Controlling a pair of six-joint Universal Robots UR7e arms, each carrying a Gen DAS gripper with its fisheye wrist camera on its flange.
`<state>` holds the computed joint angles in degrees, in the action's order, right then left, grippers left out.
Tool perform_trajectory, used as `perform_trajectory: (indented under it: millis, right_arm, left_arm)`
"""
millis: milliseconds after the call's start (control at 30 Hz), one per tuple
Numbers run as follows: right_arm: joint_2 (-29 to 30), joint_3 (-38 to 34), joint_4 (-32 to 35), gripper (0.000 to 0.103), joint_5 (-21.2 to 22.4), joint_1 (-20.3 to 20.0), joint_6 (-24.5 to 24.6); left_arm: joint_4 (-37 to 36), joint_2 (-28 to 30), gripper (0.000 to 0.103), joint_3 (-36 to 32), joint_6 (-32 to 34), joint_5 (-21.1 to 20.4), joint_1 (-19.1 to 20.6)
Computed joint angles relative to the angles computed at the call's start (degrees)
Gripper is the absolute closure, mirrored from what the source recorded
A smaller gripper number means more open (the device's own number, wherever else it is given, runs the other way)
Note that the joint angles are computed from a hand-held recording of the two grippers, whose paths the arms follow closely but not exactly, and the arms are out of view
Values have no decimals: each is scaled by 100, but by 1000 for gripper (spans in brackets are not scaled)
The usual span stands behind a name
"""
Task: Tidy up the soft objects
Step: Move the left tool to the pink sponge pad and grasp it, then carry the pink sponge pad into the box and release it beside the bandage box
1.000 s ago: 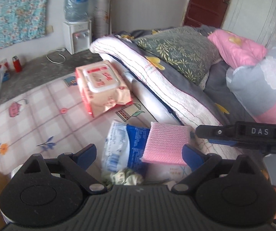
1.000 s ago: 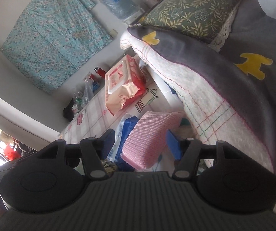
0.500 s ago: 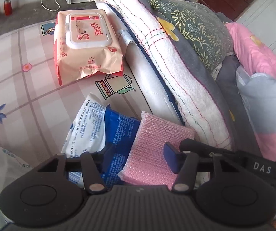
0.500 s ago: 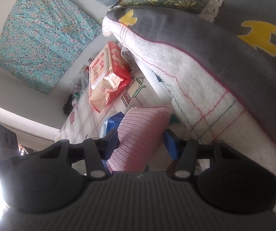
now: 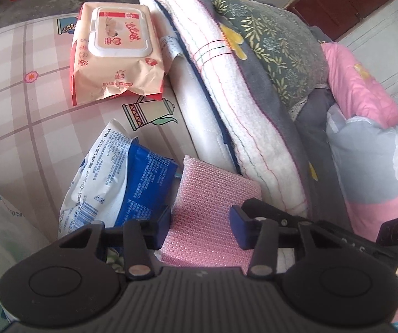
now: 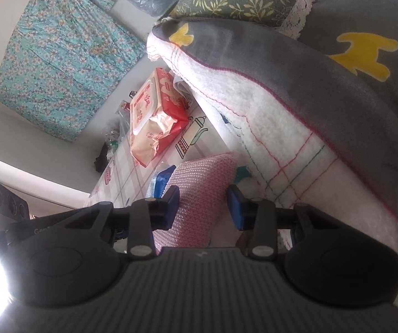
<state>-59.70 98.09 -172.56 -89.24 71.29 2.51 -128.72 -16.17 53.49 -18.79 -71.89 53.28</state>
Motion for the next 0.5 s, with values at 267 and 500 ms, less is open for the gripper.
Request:
perform_trajectory:
  millis: [267, 500]
  right_arm:
    - [-431, 432, -184, 66, 129, 198, -186]
    - [-779, 904, -374, 66, 261, 580, -421]
  left_arm:
    - [-592, -734, 57, 1021, -55, 22, -256]
    - [-1339, -1747, 57, 2341, -173, 215, -481]
